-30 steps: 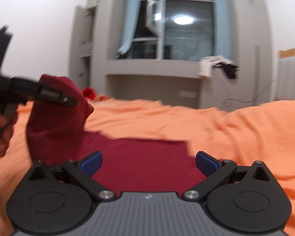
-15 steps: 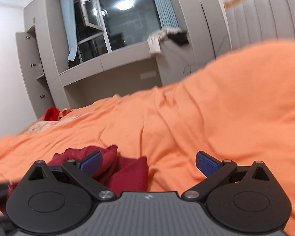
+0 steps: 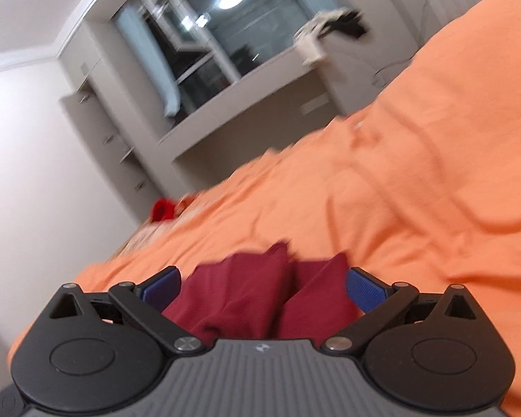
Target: Fold small clothes
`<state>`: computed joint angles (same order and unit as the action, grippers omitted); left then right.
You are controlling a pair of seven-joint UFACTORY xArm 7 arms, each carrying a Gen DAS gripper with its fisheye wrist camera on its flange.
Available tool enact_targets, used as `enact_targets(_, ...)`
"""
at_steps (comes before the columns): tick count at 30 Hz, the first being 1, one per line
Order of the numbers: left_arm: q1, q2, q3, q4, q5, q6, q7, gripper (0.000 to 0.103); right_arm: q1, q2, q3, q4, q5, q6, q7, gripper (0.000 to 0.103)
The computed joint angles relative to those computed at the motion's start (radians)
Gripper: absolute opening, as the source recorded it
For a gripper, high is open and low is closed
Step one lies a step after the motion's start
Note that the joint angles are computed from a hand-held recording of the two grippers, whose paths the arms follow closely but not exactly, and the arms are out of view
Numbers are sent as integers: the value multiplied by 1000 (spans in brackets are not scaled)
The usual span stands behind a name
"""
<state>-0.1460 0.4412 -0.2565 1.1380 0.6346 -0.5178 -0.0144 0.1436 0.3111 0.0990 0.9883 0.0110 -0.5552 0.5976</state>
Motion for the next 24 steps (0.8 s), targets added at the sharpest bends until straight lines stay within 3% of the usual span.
enact_targets(3,-15,-5,14,-4,-17,-10,24,67,-57,38,39,34,-88,-8,84,103)
enact_targets(5,-23,-8,19,-4,-30,-1,34,50,-6,48,4,46,-3,-10,55,103)
enact_targets(6,-26,-7,19,-1,-35,6,39,46,18,45,-12,55,48,21,41,103)
enact_targets(10,16,-2,-21,9,16,29,-1,22,-33,62,25,80,5,47,115,87)
enact_targets(12,-4,-2,-6,4,-8,21,16,18,4,71,-7,106,49,100,86,79)
enact_targets(14,-26,-4,11,-5,-39,9,43,16,-3,91,-1,133,42,141,83,58)
enact_targets(15,-30,-4,13,-6,-46,8,48,16,-20,101,16,146,23,158,91,53)
enact_targets(17,-25,-3,8,-2,-47,11,46,14,-47,117,43,164,-11,180,98,29)
enact_targets(20,-22,-3,6,-6,-52,-1,45,13,3,112,3,159,22,160,67,7)
enact_targets(24,-26,4,10,-9,-68,-44,36,11,150,63,-114,116,170,54,-99,6)
